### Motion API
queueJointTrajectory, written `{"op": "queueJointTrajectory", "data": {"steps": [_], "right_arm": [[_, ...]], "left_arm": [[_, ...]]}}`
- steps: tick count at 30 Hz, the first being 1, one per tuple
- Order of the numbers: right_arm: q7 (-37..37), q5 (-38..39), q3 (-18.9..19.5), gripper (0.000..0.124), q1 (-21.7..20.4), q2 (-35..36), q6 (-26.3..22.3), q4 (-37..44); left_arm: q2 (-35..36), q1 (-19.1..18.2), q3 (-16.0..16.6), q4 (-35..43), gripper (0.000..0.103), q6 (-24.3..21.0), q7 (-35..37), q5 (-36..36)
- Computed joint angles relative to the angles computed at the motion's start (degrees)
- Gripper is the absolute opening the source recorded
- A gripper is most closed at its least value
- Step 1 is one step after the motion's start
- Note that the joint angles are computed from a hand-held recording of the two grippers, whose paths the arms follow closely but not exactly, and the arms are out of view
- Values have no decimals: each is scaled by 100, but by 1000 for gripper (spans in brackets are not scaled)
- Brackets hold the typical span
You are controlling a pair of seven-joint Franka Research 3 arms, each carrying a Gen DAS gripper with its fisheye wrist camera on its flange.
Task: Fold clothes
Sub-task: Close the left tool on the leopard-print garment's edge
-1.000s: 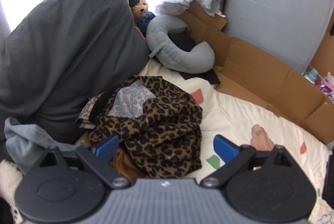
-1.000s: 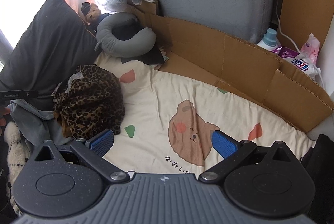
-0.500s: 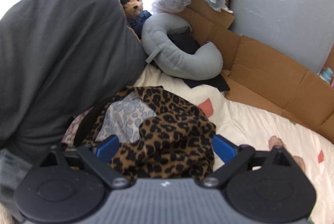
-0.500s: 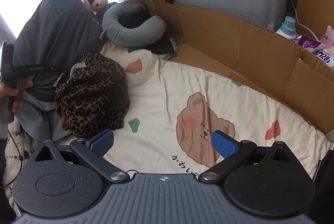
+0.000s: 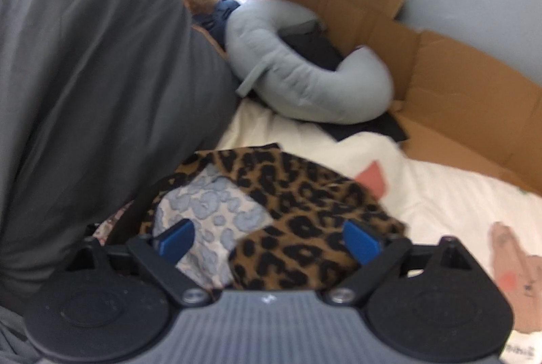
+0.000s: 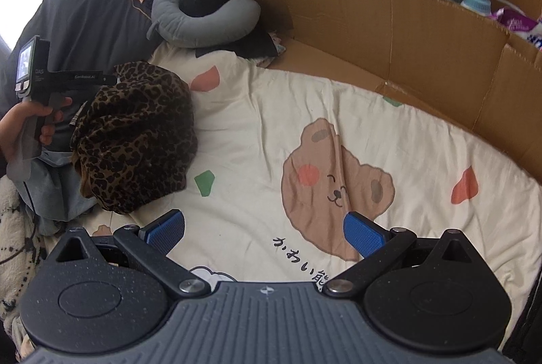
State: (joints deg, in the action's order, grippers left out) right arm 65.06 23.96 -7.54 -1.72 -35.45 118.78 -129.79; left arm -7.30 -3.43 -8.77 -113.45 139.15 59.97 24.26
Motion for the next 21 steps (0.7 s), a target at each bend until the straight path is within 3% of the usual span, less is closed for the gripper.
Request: {"op": "queueJointTrajectory", "data": {"steps": [4, 8, 9, 21], "right_arm": [[-133, 76, -35, 103, 36, -55, 115, -241], [-244, 212, -75, 103, 80, -80, 133, -393], [-261, 247, -82, 103, 86, -85, 135, -421], [-337, 390, -123, 103, 30, -152, 153, -600]], "left_arm": [[97, -1, 83, 4, 60, -148, 163, -448], [-105, -46, 133, -261, 14, -68, 529, -958], [-176, -57, 135, -340, 9, -36, 576, -1038], [-1045, -287, 155, -1102, 3, 296, 769, -1635]]}}
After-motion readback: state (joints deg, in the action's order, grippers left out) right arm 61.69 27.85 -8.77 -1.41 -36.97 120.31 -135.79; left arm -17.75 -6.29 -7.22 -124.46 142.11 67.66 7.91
